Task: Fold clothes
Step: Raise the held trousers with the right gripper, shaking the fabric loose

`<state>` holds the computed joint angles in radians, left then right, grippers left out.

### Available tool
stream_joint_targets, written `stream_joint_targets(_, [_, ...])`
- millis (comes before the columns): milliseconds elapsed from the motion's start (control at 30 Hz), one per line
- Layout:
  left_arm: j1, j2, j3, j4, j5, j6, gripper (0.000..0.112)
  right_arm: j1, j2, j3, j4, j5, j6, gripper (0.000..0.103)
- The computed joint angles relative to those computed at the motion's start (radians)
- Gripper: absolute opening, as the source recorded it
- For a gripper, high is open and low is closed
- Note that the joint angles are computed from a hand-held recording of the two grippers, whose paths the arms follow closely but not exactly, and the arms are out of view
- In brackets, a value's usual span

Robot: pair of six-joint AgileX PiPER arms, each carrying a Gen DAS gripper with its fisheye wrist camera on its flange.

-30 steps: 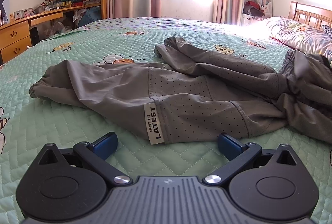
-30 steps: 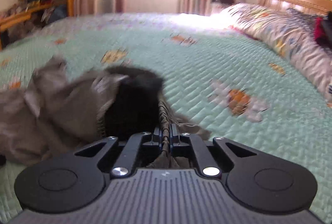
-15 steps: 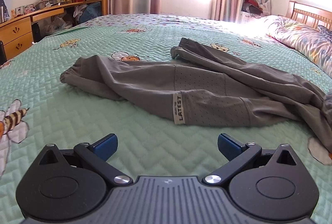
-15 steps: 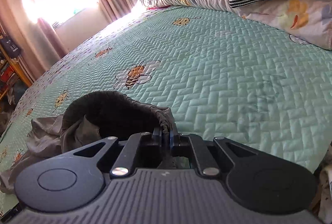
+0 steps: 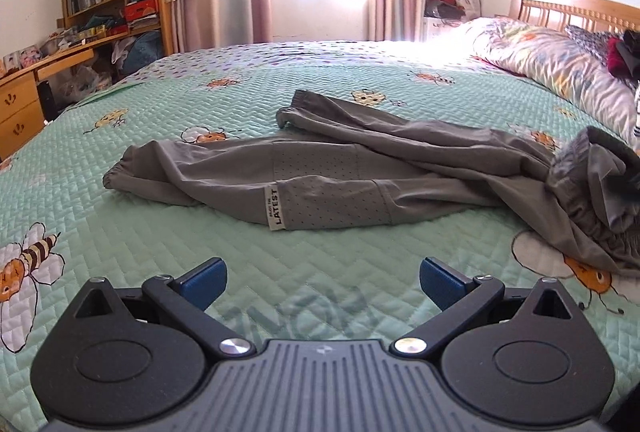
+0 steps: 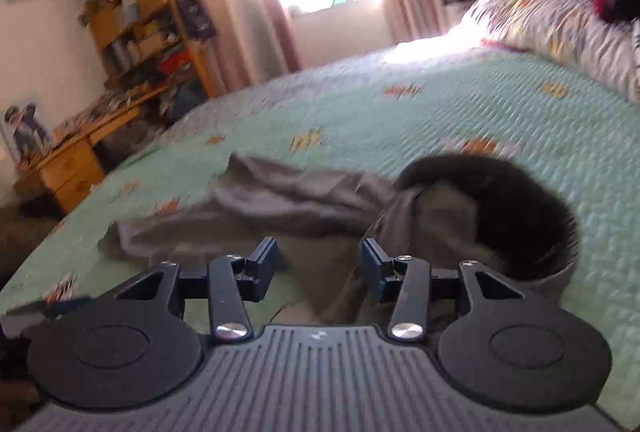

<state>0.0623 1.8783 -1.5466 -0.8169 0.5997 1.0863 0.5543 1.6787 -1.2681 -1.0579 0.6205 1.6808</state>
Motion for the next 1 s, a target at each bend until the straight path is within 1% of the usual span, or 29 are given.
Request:
stream_joint_targets(33, [-0.001, -0.012, 0.013, 0.004, -0.004, 0.008, 0.102, -0.043, 0.016, -0.016, 0.06, -0.002, -0.06, 0.047])
stream_joint_targets(67, [0.002, -0.02, 0.021, 0.006, -0.006, 0.013, 0.102, -0.081, 0.027, -0.033, 0.08, 0.037, -0.08, 0.045])
stream_joint_targets(100, [0.004, -0.027, 0.029, 0.008, -0.009, 0.019, 0.102, -0.099, 0.049, -0.06, 0.061, 0.115, -0.06, 0.037])
stream_joint_targets(133, [0.009, -0.033, 0.037, 0.004, -0.012, 0.025, 0.102, -0.115, 0.041, -0.063, 0.027, 0.178, 0.0, 0.035])
stream_joint_targets(167, [0.014, -0.039, 0.044, 0.001, -0.016, 0.031, 0.102, -0.128, 0.006, -0.034, -0.031, 0.2, 0.1, 0.036])
stream_joint_targets(200, [0.018, -0.035, 0.039, 0.005, -0.015, 0.021, 0.102, -0.147, -0.037, 0.003, -0.071, 0.183, 0.178, 0.036])
stream_joint_targets(233, [0.017, -0.027, 0.03, 0.014, -0.013, 0.002, 0.102, -0.157, -0.072, 0.032, -0.091, 0.15, 0.215, 0.037])
stream_joint_targets(267, [0.016, -0.019, 0.021, 0.024, -0.012, -0.018, 0.102, -0.141, -0.09, 0.046, -0.093, 0.143, 0.213, 0.038])
stream_joint_targets(333, [0.008, 0.002, -0.003, 0.053, -0.002, -0.07, 0.102, -0.074, -0.106, 0.07, -0.11, 0.165, 0.205, 0.049])
stream_joint_targets(400, [0.0, 0.012, -0.008, 0.062, 0.009, -0.082, 0.102, 0.033, -0.098, 0.097, -0.158, 0.222, 0.235, 0.049])
stream_joint_targets(500, [-0.013, 0.004, 0.016, 0.061, 0.007, -0.048, 0.102, 0.168, -0.001, 0.028, -0.242, 0.301, 0.251, 0.05])
stream_joint_targets(567, [-0.018, -0.007, 0.038, 0.051, -0.004, -0.013, 0.102, 0.162, 0.073, -0.064, -0.223, 0.27, 0.171, 0.054])
stream_joint_targets(633, [-0.013, -0.009, 0.038, 0.05, -0.005, -0.016, 0.102, 0.136, 0.144, -0.16, -0.181, 0.236, 0.077, 0.055])
stream_joint_targets(667, [-0.011, -0.009, 0.037, 0.049, -0.006, -0.018, 0.102, 0.107, 0.17, -0.195, -0.159, 0.219, 0.036, 0.055])
stream_joint_targets(733, [-0.006, -0.007, 0.032, 0.051, -0.005, -0.025, 0.102, 0.024, 0.22, -0.26, -0.092, 0.187, -0.099, 0.055])
stream_joint_targets(800, [-0.002, 0.001, 0.021, 0.058, -0.006, -0.036, 0.102, -0.03, 0.272, -0.34, 0.01, 0.189, -0.259, 0.055])
stream_joint_targets(867, [-0.001, 0.011, 0.01, 0.067, -0.011, -0.047, 0.102, -0.073, 0.283, -0.356, 0.048, 0.18, -0.333, 0.054])
stream_joint_targets(1000, [-0.014, 0.034, -0.008, 0.079, -0.01, -0.067, 0.102, -0.132, 0.229, -0.28, 0.151, 0.043, -0.402, 0.054])
